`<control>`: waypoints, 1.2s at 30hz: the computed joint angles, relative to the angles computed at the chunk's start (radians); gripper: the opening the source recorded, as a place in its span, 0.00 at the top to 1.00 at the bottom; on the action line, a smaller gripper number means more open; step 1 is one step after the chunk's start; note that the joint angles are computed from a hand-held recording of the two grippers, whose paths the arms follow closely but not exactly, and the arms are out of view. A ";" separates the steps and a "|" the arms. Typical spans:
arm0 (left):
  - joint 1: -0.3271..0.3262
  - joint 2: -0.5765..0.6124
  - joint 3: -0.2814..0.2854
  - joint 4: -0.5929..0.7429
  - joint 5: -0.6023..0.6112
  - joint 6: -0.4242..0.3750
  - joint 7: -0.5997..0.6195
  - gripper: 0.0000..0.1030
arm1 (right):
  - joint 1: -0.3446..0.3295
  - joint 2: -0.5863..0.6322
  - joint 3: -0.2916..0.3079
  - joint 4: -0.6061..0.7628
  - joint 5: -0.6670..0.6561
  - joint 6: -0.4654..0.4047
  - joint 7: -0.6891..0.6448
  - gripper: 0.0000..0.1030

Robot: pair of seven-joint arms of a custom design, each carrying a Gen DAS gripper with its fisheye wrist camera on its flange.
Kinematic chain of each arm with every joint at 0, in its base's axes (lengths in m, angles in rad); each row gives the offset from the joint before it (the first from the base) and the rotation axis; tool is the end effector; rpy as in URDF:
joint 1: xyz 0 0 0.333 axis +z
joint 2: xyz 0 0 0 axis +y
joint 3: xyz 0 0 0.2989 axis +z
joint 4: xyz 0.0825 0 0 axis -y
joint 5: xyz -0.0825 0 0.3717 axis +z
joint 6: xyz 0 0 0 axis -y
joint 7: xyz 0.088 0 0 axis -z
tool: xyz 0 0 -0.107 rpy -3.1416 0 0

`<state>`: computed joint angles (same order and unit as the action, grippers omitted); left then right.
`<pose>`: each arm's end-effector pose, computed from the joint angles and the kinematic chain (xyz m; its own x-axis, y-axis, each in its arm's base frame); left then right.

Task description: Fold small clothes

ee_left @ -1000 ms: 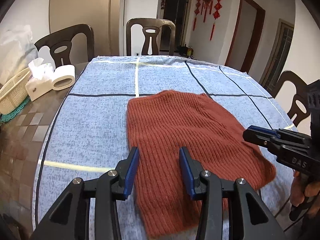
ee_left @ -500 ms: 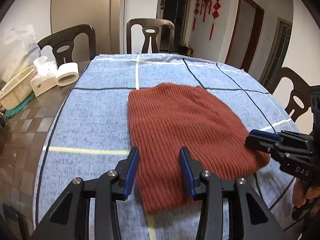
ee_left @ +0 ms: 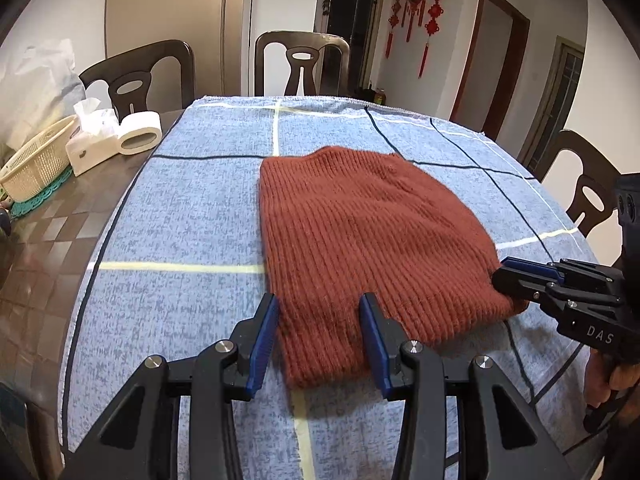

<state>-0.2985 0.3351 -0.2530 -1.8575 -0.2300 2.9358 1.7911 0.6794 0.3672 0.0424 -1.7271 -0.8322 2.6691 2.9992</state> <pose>0.5796 -0.3200 0.4231 -0.5329 -0.8377 0.1194 -0.6551 0.3192 -0.6848 0.4941 0.4599 0.4182 0.0128 -0.9777 -0.2094 -0.7334 0.1331 -0.6666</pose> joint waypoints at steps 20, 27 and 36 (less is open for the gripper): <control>0.021 -0.042 -0.017 -0.057 -0.046 -0.007 0.038 0.53 | -0.008 -0.043 0.014 -0.065 -0.005 0.032 0.057 0.80; 0.013 -0.072 -0.007 -0.095 -0.040 0.001 0.037 0.53 | -0.006 -0.059 0.027 -0.075 -0.005 0.008 0.041 0.79; -0.002 -0.094 0.017 -0.130 0.006 -0.007 -0.019 0.53 | -0.003 -0.071 0.043 -0.087 0.003 -0.027 0.024 0.78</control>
